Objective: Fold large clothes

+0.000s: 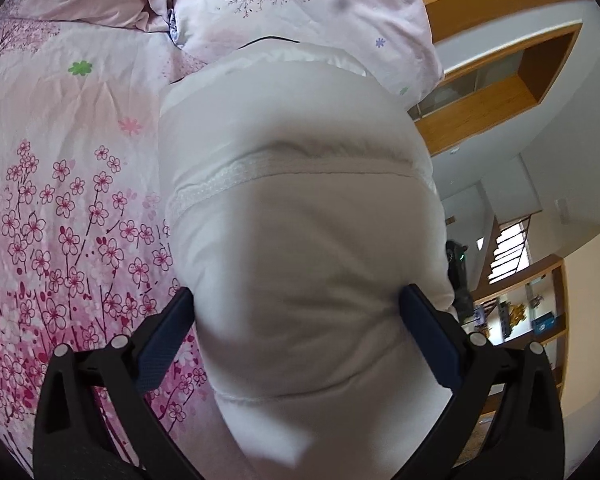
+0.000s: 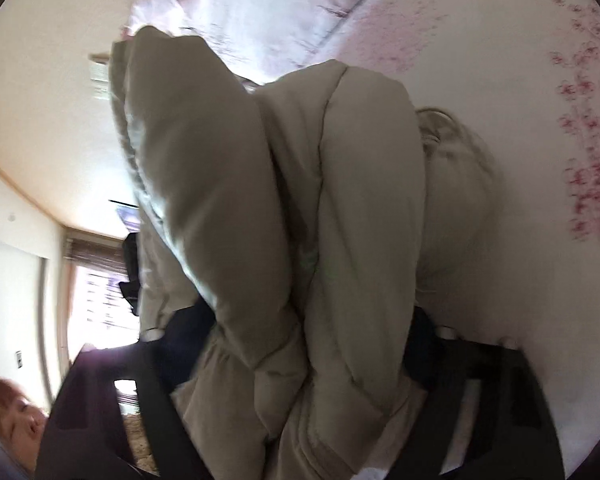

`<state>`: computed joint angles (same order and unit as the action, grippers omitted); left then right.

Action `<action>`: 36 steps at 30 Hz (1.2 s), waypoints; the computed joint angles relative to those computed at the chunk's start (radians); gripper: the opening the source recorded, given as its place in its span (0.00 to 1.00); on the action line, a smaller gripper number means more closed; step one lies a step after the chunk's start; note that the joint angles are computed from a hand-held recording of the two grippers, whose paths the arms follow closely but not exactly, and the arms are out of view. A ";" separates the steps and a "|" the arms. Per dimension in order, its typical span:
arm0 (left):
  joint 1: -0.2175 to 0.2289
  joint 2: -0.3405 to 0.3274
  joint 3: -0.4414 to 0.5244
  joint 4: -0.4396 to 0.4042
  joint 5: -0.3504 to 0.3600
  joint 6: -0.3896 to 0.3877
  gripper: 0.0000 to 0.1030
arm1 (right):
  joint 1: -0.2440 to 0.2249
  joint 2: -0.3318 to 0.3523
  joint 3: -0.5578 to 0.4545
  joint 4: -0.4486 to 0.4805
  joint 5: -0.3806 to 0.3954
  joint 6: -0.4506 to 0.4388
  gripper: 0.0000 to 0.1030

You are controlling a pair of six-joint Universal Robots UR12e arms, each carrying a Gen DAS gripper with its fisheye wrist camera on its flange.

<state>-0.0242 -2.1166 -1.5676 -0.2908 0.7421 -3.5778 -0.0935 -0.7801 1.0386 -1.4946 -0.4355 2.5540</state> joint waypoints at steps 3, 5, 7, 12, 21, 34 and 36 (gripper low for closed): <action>0.002 0.010 -0.018 0.044 0.003 0.004 0.82 | -0.004 -0.027 0.058 -0.084 0.040 0.010 0.54; 0.002 0.018 -0.025 0.050 0.008 0.017 0.75 | -0.007 -0.039 0.078 -0.111 0.055 0.013 0.45; 0.006 0.024 -0.032 0.061 0.016 0.023 0.72 | -0.006 -0.046 0.083 -0.114 0.061 0.009 0.41; 0.022 0.033 -0.042 0.123 0.042 -0.002 0.68 | 0.014 -0.049 0.064 -0.147 0.047 0.014 0.36; 0.074 0.074 -0.067 0.220 0.159 -0.037 0.66 | 0.096 0.027 -0.145 -0.112 0.010 0.009 0.35; 0.132 0.062 -0.049 0.104 0.270 0.020 0.66 | 0.165 0.115 -0.259 -0.192 -0.079 0.184 0.42; 0.128 0.064 -0.046 0.084 0.286 0.059 0.67 | 0.172 0.119 -0.267 -0.207 -0.129 0.229 0.50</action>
